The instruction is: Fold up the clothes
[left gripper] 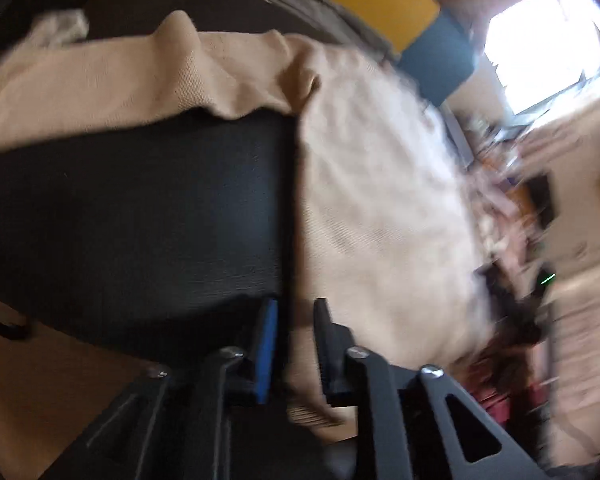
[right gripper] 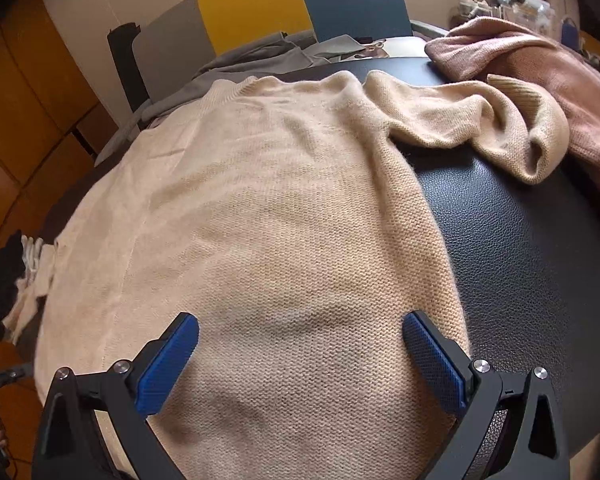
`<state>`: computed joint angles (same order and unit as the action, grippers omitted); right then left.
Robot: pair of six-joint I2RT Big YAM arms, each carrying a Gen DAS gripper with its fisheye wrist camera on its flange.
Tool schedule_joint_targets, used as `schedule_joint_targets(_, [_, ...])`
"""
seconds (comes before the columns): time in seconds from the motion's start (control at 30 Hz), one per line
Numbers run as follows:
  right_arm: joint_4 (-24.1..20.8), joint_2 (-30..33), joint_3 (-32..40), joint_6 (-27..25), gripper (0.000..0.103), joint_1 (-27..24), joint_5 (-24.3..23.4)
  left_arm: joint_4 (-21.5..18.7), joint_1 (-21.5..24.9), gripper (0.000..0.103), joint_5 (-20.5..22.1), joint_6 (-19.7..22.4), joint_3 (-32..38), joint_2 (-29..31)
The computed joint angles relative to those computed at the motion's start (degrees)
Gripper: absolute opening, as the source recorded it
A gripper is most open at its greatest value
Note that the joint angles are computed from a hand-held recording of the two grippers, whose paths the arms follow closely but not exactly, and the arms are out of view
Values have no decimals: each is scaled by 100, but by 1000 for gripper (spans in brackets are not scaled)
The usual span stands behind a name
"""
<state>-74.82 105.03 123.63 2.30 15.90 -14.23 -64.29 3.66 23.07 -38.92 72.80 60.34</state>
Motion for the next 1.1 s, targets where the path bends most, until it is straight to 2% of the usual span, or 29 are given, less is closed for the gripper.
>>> schedule_joint_targets(0.03, [-26,44,54,-74,103,25,86,46,-33,22,-36,81,-11,-23])
schedule_joint_targets(0.07, [-42,108,124,-114,103,48,148,-11,-140,22,-205,316,29,-11])
schedule_joint_targets(0.1, [-59,173,197,-154,103,72,210,26,-186,22,-173,532,15,-30])
schedule_joint_targets(0.2, [-26,218,236,-116,103,57,194,283,-164,25,679,765,-272,-188])
schedule_joint_targets(0.23, [9,194,201,-74,103,41,148,230,-227,27,748,836,-324,-187])
schedule_joint_targets(0.33, [135,-97,-162,15,103,51,94,-74,-498,28,540,1063,-328,13])
schedule_joint_targets(0.37, [137,-79,-149,10,103,64,122,-63,-560,25,610,1049,-340,67])
schedule_joint_targets(0.4, [138,-60,-131,6,103,78,150,50,-605,14,786,982,-349,91])
schedule_joint_targets(0.43, [138,-39,-113,2,103,91,178,391,-616,3,1116,795,-414,20])
schedule_joint_targets(0.53, [88,-15,-70,-10,103,130,264,2249,-378,3,2303,-252,-715,-392])
schedule_joint_targets(0.57, [81,-14,-65,1,103,132,264,2527,-274,3,2473,-465,-667,-464])
schedule_joint_targets(0.6, [81,-21,-71,15,103,130,253,2517,-237,7,2315,-393,-665,-518])
schedule_joint_targets(0.63, [82,-29,-79,30,103,127,241,2219,-226,13,2009,-162,-590,-540])
schedule_joint_targets(0.67, [83,-36,-87,44,103,125,230,1633,-177,16,1745,225,-374,-498])
schedule_joint_targets(0.7, [96,-46,-101,57,103,126,229,1253,-151,18,1436,495,-242,-488])
schedule_joint_targets(0.77, [153,-77,-157,75,103,138,264,36,-437,18,416,1542,-33,-316])
schedule_joint_targets(0.83, [221,-114,-229,66,103,166,347,-752,-853,19,-102,2204,-65,-101])
schedule_joint_targets(0.93, [229,-116,-240,20,103,205,460,-1039,-1278,21,-258,2488,-156,211])
schedule_joint_targets(1.03, [190,-83,-188,22,103,225,514,-730,-1402,25,-195,2255,-310,354])
schedule_joint_targets(1.1, [169,-67,-161,11,103,234,535,-490,-1512,26,-324,2045,-151,577])
